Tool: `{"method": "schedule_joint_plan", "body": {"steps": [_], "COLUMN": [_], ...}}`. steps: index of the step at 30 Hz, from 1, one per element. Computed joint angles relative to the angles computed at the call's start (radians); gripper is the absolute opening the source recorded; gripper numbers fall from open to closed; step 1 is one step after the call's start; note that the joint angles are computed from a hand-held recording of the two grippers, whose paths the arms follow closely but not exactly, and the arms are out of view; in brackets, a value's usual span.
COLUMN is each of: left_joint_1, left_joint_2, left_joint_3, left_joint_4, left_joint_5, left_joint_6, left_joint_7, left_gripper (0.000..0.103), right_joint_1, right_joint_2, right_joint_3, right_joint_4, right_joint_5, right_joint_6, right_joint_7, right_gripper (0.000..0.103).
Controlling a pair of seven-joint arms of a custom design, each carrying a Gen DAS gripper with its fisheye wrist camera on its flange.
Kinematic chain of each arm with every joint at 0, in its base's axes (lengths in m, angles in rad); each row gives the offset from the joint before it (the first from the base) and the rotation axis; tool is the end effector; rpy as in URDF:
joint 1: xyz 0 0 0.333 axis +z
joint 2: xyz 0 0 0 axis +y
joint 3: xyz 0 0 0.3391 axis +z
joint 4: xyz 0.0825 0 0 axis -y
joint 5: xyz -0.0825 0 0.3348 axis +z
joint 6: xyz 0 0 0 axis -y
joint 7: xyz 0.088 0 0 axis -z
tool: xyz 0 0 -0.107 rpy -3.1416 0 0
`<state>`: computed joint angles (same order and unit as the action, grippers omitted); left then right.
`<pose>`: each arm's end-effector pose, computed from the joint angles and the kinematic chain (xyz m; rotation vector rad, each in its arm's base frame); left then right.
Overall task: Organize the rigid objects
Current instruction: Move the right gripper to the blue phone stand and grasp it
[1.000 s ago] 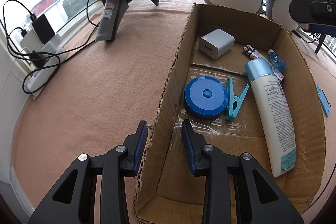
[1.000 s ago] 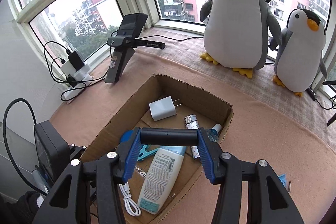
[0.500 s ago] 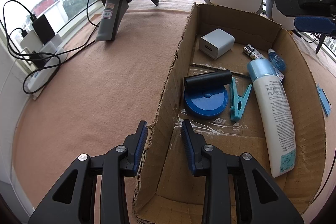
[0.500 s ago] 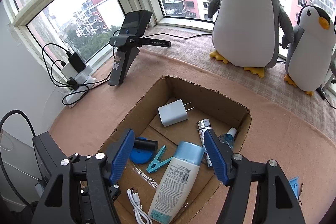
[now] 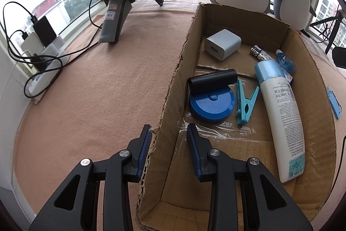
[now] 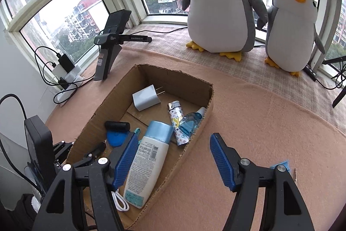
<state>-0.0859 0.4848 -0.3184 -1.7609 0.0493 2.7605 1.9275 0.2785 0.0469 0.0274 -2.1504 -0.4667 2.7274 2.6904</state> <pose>0.6298 -0.2336 0.4135 -1.1346 2.5273 -0.6560 0.5152 0.1802 0.4874 -1.4041 2.2018 -0.4447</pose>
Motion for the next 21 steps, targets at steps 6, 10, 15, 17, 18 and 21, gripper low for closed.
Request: {"method": "schedule_joint_plan", "body": {"steps": [6,10,15,17,18,21], "left_joint_1": [-0.001,-0.001,0.0,0.0,0.0,0.0], "left_joint_2": [0.002,0.001,0.002,0.002,0.002,0.002], "left_joint_3": [0.001,0.002,0.001,0.002,0.002,0.001], "left_joint_4": [0.001,0.0,0.001,0.001,0.001,0.001], "left_joint_5": [0.005,0.007,0.008,0.009,0.009,0.009], "left_joint_6": [0.001,0.003,0.002,0.003,0.003,0.003], "left_joint_7": [-0.003,-0.004,-0.003,-0.004,-0.004,-0.004], "left_gripper": [0.031,0.031,0.031,0.031,0.031,0.031], "right_joint_1": [-0.055,-0.108,-0.169,-0.189,-0.195,-0.202], "right_joint_2": [-0.107,-0.166,-0.208,-0.213,-0.215,-0.213], "right_joint_3": [0.009,0.028,0.043,0.045,0.041,0.025], "right_joint_4": [-0.146,-0.226,-0.308,-0.332,-0.348,-0.388], "right_joint_5": [-0.011,0.027,0.113,0.146,0.173,0.278], "right_joint_6": [0.014,0.026,0.055,0.064,0.079,0.131], "right_joint_7": [0.062,0.052,0.015,0.0,-0.013,-0.077], "right_gripper": [0.065,0.065,0.065,0.065,0.065,0.065]}}
